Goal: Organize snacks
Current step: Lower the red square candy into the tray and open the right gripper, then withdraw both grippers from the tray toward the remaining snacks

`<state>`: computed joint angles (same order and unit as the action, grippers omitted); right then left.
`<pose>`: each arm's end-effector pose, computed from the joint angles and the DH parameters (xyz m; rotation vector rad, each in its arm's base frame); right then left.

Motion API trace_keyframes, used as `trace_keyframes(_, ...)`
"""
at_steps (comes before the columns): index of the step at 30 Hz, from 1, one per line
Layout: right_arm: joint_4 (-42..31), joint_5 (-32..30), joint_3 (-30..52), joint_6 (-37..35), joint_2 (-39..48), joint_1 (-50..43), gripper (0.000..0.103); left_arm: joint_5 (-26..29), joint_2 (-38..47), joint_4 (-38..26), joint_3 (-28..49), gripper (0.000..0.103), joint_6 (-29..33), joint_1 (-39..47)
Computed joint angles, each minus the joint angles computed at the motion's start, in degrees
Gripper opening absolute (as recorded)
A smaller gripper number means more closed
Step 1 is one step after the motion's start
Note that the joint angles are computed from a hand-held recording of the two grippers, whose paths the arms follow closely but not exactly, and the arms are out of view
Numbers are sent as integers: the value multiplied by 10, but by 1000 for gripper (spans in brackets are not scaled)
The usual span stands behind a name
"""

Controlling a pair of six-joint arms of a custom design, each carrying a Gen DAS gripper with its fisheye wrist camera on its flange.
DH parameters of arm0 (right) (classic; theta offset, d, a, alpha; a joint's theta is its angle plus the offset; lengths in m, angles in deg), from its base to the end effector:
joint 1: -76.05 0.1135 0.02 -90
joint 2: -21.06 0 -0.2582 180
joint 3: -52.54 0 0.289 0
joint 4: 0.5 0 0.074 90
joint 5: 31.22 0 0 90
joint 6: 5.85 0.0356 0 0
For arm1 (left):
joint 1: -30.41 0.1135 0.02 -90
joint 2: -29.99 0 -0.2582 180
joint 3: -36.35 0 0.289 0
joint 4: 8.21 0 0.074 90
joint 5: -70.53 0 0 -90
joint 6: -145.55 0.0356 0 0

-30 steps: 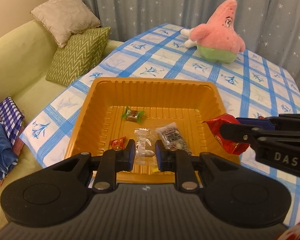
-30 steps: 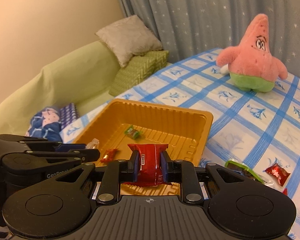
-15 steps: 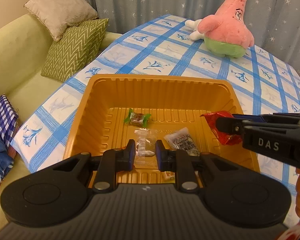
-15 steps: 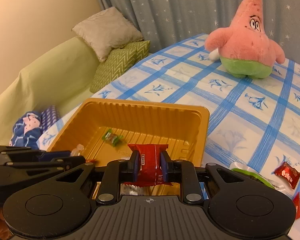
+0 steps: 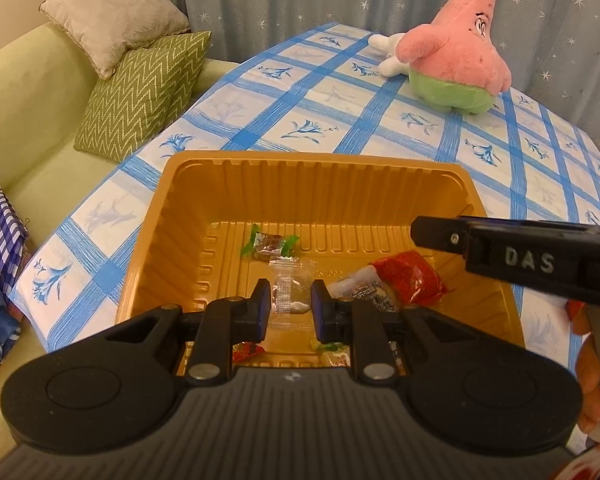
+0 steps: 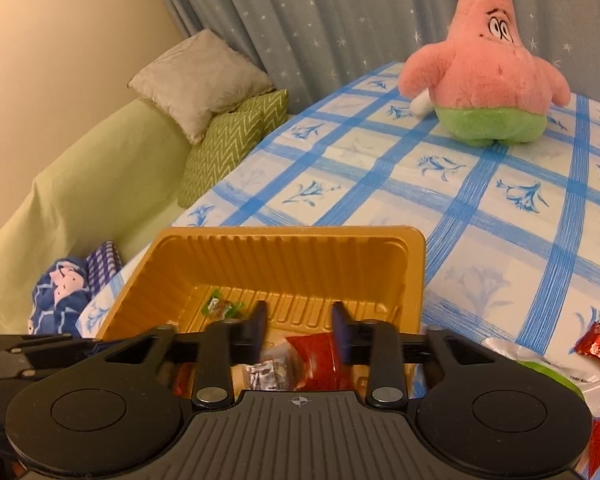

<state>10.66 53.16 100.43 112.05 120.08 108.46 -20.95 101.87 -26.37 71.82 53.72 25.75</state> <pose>0.2731 0.1775 0.0732 -0.1464 2.3486 0.6513 0.2351 -0.0182 0.0981 0.0519 2.5223 -0.0131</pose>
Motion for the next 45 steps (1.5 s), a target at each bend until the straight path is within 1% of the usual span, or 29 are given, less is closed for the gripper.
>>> trace_keyframes(7, -27, -29, -16, -29, -27, -2, 46, 0, 3, 3, 2, 20, 2, 2)
trace_keyframes(19, -46, -30, -25, -33, -40, -1, 46, -5, 12, 10, 13, 20, 1, -6)
trace_keyframes(21, -47, -31, -26, -34, -44, -2, 46, -4, 5, 14, 8, 21, -1, -4)
trace_keyframes(23, -51, -34, -30, -37, -50, -2, 46, -5, -5, 11, 4, 29, -5, -1)
trace_keyframes(24, -52, -36, -33, -39, -55, -1, 47, -7, -13, 6, 0, 30, -7, -1)
trace_keyframes(25, -55, -37, -36, -41, -60, -1, 48, -7, -24, 0, -5, 30, -10, 0)
trace_keyframes(26, -59, -37, -38, -43, -65, 1, 52, -7, -35, -6, -10, 32, -12, 1)
trace_keyframes(27, -60, -36, -43, -46, -72, 2, 59, -7, -46, -14, -14, 33, -15, 3)
trace_keyframes(28, -60, -33, -49, -47, -79, 5, 62, -8, -57, -23, -18, 35, -18, 3)
trace_keyframes(29, -60, -30, -54, -48, -86, 8, 66, -8, -70, -34, -22, 35, -21, 4)
trace_keyframes(30, -60, -28, -60, -50, -94, 9, 68, -9, -84, -46, -26, 35, -25, 4)
trace_keyframes(33, -66, -29, -75, -56, -117, 13, 70, -15, -129, -80, -38, 37, -37, 1)
trace_keyframes(35, -70, -32, -86, -58, -135, 15, 72, -22, -165, -105, -48, 41, -47, -5)
trace_keyframes(37, -75, -33, -99, -59, -156, 16, 73, -30, -201, -129, -57, 43, -56, -12)
trace_keyframes(45, -112, -37, -158, -62, -262, 17, 77, -73, -341, -246, -83, 47, -111, -69)
